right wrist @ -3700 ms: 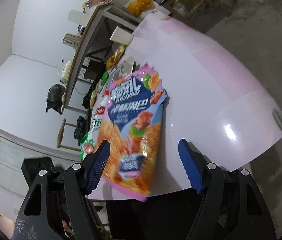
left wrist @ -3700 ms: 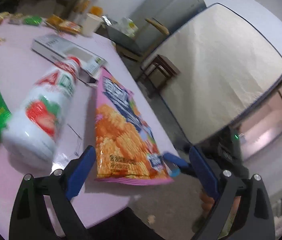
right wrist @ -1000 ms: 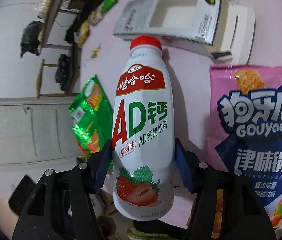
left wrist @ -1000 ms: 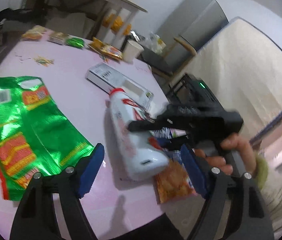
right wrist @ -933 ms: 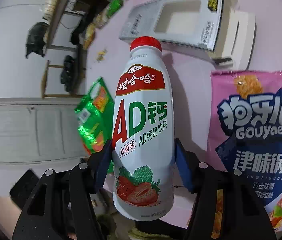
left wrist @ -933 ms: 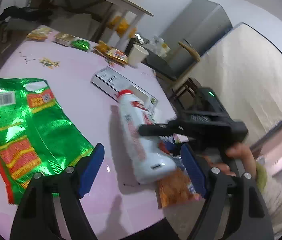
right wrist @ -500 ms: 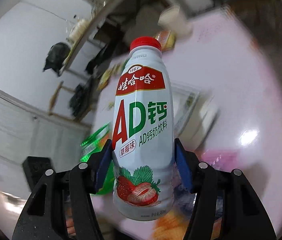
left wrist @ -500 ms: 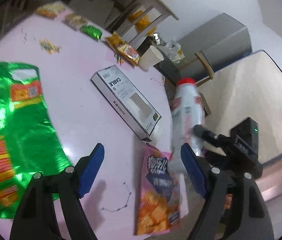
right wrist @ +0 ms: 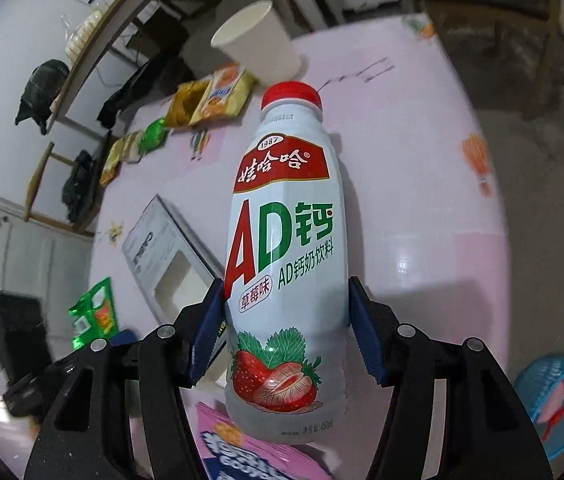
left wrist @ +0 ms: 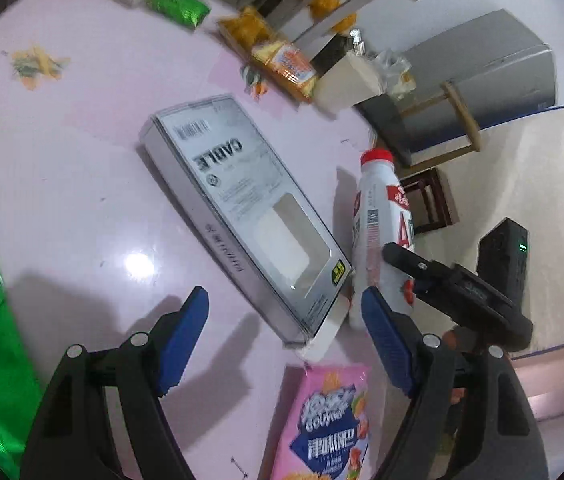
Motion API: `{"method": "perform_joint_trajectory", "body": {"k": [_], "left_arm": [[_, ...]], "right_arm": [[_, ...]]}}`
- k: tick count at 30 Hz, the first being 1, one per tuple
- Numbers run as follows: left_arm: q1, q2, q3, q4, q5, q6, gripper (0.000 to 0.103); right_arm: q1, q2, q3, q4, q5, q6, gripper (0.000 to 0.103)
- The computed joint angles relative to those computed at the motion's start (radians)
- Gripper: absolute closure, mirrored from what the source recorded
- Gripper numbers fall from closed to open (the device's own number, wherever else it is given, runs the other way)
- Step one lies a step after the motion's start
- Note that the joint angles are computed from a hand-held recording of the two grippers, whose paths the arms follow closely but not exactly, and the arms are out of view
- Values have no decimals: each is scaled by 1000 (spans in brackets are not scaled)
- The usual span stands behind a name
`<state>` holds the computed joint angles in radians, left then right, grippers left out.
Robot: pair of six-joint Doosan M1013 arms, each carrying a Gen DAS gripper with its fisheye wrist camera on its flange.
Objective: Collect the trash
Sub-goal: 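Lift the milk bottle with the right tool while the left tool grasps the CABLE box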
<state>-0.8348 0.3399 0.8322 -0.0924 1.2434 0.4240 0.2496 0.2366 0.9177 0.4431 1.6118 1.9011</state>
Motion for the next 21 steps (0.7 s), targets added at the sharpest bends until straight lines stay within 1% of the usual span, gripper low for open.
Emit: {"method": "perform_joint_trajectory", "body": {"k": [3,5,7,10,13,15,17,18,20,21], "left_arm": [[30,17,-1,-40,22,-35,27],[44,10,19,-29,-9,-52,25],[49,16,3,10,24,-70,25],[57,23,-13,32,46,-86,24],[61,34,-41,74,95,-88,24],[56,47,-76,125,140,-78,20],[48,65,-115,162,185,-68,15],[45,69,-124,173,192,-60,14],[39,88,-157,191,222,-34,8],[35,99,-176,196,241,-19,8]], "right_arm": [[0,15,-8,49,17,-9,46],[1,18,-2,84,24,-12,46],[6,19,6,112,33,-21,46],[16,30,0,158,47,-37,46],[35,48,-23,190,75,-66,46],[45,50,-29,191,86,-82,46],[52,48,-34,171,82,-89,46],[51,42,-30,153,71,-87,46],[45,32,-22,120,47,-69,46],[42,28,-16,110,35,-56,46]]}}
